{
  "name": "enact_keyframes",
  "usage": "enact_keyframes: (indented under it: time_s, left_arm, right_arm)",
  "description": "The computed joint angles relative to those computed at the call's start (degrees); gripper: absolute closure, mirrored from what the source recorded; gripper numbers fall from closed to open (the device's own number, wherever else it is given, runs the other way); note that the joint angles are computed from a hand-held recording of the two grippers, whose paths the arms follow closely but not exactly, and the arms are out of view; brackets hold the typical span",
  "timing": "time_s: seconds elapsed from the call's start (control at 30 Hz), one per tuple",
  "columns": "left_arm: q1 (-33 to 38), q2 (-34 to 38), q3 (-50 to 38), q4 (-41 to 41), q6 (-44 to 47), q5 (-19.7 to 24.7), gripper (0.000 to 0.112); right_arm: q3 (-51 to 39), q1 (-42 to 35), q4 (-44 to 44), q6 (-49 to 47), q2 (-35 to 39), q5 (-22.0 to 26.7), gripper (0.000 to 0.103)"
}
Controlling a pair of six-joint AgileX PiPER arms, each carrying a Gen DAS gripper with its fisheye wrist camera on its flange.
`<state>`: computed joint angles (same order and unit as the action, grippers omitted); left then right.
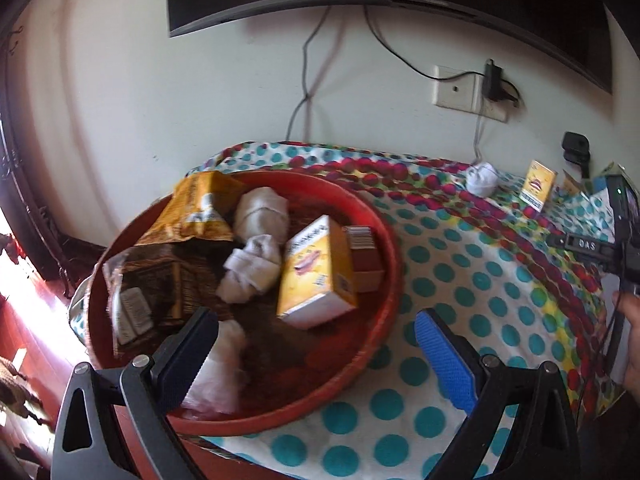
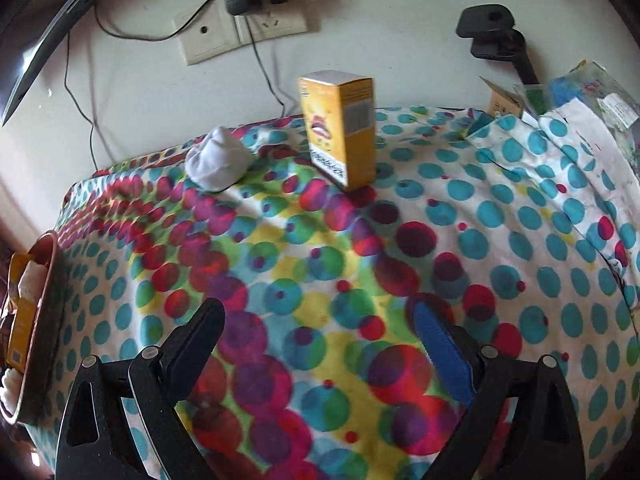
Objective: Organize objects
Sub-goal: 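Grasp the second white sock on the cloth with the left gripper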
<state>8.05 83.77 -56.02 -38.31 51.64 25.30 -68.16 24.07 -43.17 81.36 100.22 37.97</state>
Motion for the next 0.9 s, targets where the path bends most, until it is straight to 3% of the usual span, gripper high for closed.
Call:
enact_keyframes:
  time_s: [0.23,0.37,0.5,0.77,0.9]
  left_arm:
    - [-15.1,1.4,-0.4,9.7,-13.2,-4.1,0.011]
    - [-22.7,7.3,-8.3,20.0,-26.9,-3.2,0.011]
    - [-29.4,15.8,-19.1,36.6,-44.1,-1.8,0.011]
    - [-35.0,37.8,-50.7,46.2,-55.0,9.6,0.011]
    - [-36.3,50.1,-70.4,47.9,-57.1,19.6,0.011]
  right_arm:
    - [3.1,-5.0,0.0,-0.7,-2.5,-0.7,0.008]
    - [4.4,-9.2,2.8,-4.3,-3.3,-2.2,0.008]
    - [5.3,-10.8,3.7,-5.3,-4.1,-3.8,0.006]
    - [5.8,-11.2,4.5,-6.2,-4.3,-5.4,0.001]
    - [7.0,-11.6,4.2,-5.2,-5.2,-7.3,0.001]
